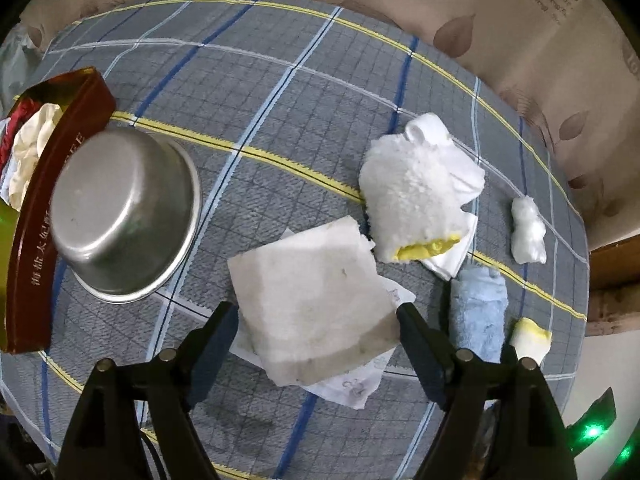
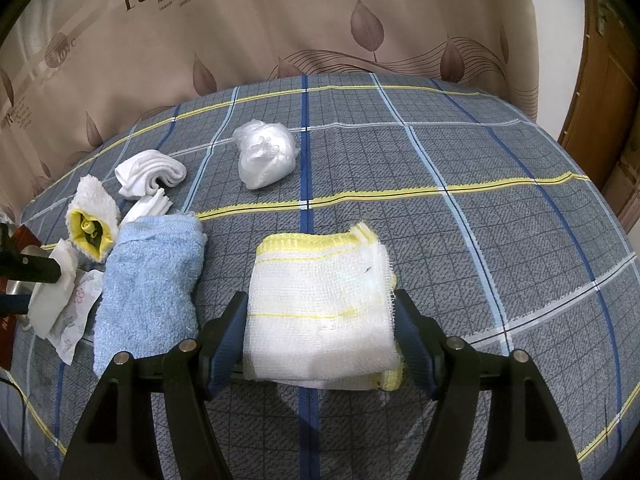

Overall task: Organize soft objects
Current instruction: 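Grasp and lift the white square wipe with the left tool while the right tool holds the gauze towel, then carry the white wipe into the gold tray and open the left tool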

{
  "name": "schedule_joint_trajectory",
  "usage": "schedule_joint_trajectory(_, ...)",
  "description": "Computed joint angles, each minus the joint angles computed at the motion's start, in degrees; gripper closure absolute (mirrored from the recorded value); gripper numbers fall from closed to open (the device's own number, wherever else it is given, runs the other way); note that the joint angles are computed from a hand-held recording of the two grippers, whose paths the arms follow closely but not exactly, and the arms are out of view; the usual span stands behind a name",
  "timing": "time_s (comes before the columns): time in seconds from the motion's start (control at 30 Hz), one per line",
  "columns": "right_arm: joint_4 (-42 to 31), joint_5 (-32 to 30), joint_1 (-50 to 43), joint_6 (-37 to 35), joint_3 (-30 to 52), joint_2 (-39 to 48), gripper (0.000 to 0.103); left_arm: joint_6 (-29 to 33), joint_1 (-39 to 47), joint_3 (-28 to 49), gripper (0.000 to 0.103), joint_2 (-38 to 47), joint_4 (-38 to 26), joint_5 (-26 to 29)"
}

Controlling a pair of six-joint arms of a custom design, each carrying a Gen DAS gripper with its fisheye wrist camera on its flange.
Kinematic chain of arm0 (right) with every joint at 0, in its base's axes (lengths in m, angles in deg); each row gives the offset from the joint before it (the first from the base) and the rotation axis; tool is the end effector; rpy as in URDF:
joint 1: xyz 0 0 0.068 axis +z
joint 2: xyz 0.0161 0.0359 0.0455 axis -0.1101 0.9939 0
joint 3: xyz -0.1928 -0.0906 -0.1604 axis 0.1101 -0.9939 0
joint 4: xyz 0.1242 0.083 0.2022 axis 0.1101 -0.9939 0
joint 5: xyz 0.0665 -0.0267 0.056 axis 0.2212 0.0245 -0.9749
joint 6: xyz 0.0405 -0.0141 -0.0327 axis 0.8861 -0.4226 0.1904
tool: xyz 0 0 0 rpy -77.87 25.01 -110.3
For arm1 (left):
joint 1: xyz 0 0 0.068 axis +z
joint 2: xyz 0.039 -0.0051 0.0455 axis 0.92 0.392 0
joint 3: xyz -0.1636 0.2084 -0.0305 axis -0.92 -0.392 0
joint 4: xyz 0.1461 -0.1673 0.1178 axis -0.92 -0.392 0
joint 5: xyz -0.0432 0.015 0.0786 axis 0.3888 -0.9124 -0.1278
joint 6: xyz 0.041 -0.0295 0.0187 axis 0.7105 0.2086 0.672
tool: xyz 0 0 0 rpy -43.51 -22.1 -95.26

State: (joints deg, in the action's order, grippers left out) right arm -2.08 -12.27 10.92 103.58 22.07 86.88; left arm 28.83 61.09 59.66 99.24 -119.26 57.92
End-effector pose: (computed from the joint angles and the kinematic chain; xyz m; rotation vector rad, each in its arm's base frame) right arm 0.1481 0.0339 0.1850 0.4515 2.4011 -0.0365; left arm 0.2927 -0.0364 0.2214 -0.1151 2.9125 -0.3201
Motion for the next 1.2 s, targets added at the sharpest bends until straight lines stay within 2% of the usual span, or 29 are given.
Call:
schedule_joint_trajectory(0.13,0.12,0.15,0.21,0.11,0.05,0.28,0.034,-0.44,1.16,0.06,0.021,0.65,-0.14,1.51)
schedule_joint_trajectory(0.17,0.15,0.16,0.25,0.17,0.06,0.31,0.034,0.22,1.22,0.02,0.029,0.16,-0.12,1.43)
schedule_joint_trajectory(0.2,0.16,0.17,0.28,0.2,0.07,0.34,0.034,0.9,1.05,0.33,0.029,0.0,-0.33,1.39)
schedule_joint_trajectory(0.3,0.14,0.13,0.2,0.11,0.07,0.33,0.033,3.77,0.7,1.52,0.029,-0.69,-1.56,0.65)
schedule_joint_trajectory(0.63,0.31,0.07,0.25,0.15,0.05,0.43,0.033,15.77,2.88,3.92,0.029,-4.11,-7.81,3.69)
schedule_joint_trajectory(0.93,0.16,0.34,0.51,0.22,0.09,0.6,0.033,33.33,11.53,6.27,0.029,-6.38,-20.3,7.42)
schedule_joint_trajectory(1.2,0.14,0.33,0.39,0.04,0.24,0.81,0.033,52.68,25.4,9.65,0.029,-8.93,-29.54,6.25)
